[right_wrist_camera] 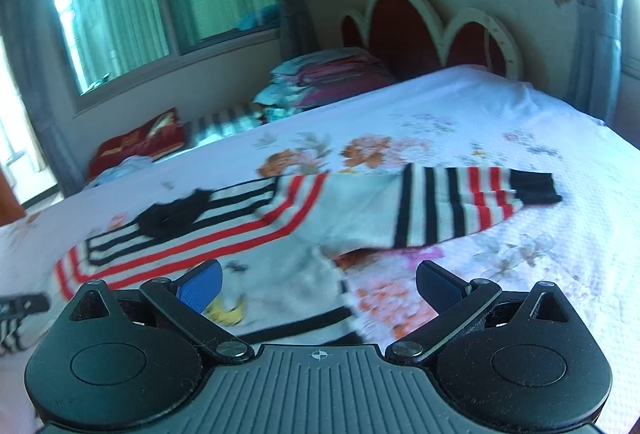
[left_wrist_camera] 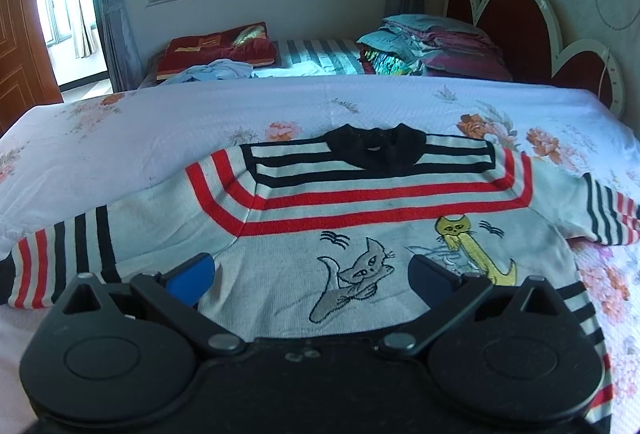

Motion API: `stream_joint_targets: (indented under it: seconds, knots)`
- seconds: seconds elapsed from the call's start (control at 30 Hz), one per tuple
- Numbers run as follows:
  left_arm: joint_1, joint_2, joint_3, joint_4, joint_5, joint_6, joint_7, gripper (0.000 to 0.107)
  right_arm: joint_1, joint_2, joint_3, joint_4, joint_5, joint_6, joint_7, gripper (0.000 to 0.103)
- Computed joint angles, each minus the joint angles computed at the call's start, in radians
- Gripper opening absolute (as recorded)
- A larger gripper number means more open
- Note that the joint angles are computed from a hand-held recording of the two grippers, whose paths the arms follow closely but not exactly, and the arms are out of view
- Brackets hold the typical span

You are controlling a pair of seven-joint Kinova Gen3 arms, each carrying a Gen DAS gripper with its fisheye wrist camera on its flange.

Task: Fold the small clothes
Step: 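Grasp the black cuff of a sweater sleeve with the right tool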

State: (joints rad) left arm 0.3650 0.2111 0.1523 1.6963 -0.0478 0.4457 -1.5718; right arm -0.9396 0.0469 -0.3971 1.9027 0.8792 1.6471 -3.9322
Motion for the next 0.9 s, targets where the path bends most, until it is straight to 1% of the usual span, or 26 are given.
stream_joint_targets:
  seconds: [0.1,0.2,0.23,0.27,0.3,0.47,0.57,0.67,0.7,0.73,0.77,0.83,0.9]
  knots:
    - [0.062,0.031,-0.04,-0.018,-0.08,-0.005,0.079,0.103,0.04,-0.053,0.017,0.072,-0.017,-0.047,0.002,0.102]
    - [0.126,0.061,-0.08,-0.046,-0.16,0.009,0.176,0.102,0.103,-0.115,0.025,0.152,-0.036,-0.118,0.007,0.101]
    - [0.147,0.069,-0.094,-0.055,-0.186,0.012,0.214,0.102,0.126,-0.135,0.029,0.177,-0.044,-0.145,0.013,0.088]
    - [0.164,0.078,-0.104,-0.062,-0.209,0.012,0.247,0.102,0.15,-0.161,0.035,0.204,-0.051,-0.179,0.024,0.08]
    - [0.182,0.087,-0.114,-0.071,-0.231,0.014,0.282,0.102,0.175,-0.188,0.045,0.23,-0.06,-0.215,0.035,0.076]
    - [0.258,0.141,-0.143,-0.128,-0.322,0.05,0.422,0.1,0.284,-0.285,0.098,0.348,-0.091,-0.339,0.093,0.076]
    - [0.278,0.173,-0.137,-0.165,-0.349,0.08,0.454,0.098,0.352,-0.334,0.145,0.418,-0.102,-0.412,0.118,0.076]
    - [0.253,0.198,-0.102,-0.194,-0.304,0.096,0.447,0.097,0.416,-0.374,0.2,0.48,-0.104,-0.501,0.137,0.076]
    - [0.254,0.207,-0.102,-0.207,-0.295,0.106,0.455,0.097,0.435,-0.38,0.216,0.496,-0.103,-0.529,0.146,0.074]
    - [0.266,0.217,-0.11,-0.219,-0.297,0.117,0.47,0.097,0.454,-0.387,0.231,0.514,-0.097,-0.56,0.148,0.066]
    - [0.277,0.225,-0.118,-0.229,-0.304,0.127,0.483,0.097,0.473,-0.394,0.247,0.53,-0.093,-0.594,0.152,0.063]
    - [0.301,0.235,-0.136,-0.241,-0.327,0.135,0.509,0.097,0.511,-0.41,0.267,0.56,-0.076,-0.651,0.144,0.062]
    - [0.317,0.243,-0.146,-0.25,-0.351,0.143,0.526,0.097,0.549,-0.419,0.26,0.58,-0.045,-0.679,0.123,0.062]
